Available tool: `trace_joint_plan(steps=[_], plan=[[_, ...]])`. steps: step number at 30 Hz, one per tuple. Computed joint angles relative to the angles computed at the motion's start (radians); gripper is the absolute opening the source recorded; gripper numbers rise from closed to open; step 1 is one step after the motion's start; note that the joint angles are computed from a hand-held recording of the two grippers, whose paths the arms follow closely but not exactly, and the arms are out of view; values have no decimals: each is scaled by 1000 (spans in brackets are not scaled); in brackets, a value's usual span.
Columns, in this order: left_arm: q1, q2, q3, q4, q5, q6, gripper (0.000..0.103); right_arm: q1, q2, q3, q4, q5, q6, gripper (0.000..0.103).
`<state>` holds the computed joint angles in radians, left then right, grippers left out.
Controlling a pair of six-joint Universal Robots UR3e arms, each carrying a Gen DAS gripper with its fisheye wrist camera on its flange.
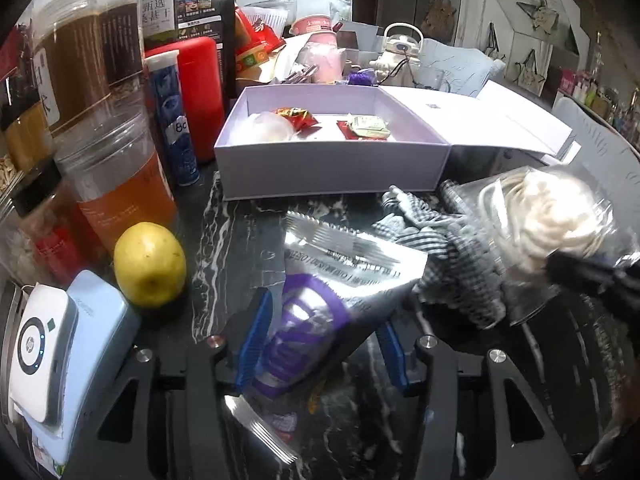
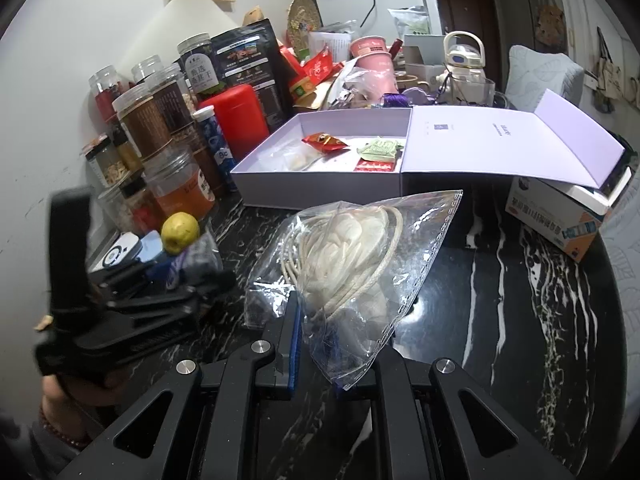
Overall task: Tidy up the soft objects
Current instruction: 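Carry the silver bag and the clear zip bag over the lavender box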
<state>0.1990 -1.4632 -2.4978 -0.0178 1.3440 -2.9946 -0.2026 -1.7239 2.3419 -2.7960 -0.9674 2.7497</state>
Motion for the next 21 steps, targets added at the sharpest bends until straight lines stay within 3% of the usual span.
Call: trace_joint_plan(steps=[1, 3, 21], plan=[[20, -4, -21, 39, -20, -4, 50, 3, 1, -1, -3, -3, 4, 13], [20, -1, -8, 6, -16, 4, 34, 5, -1, -4, -4, -6, 6, 13], [75, 247, 72, -265, -120, 29, 33, 7, -53, -17, 31, 22, -15, 13]])
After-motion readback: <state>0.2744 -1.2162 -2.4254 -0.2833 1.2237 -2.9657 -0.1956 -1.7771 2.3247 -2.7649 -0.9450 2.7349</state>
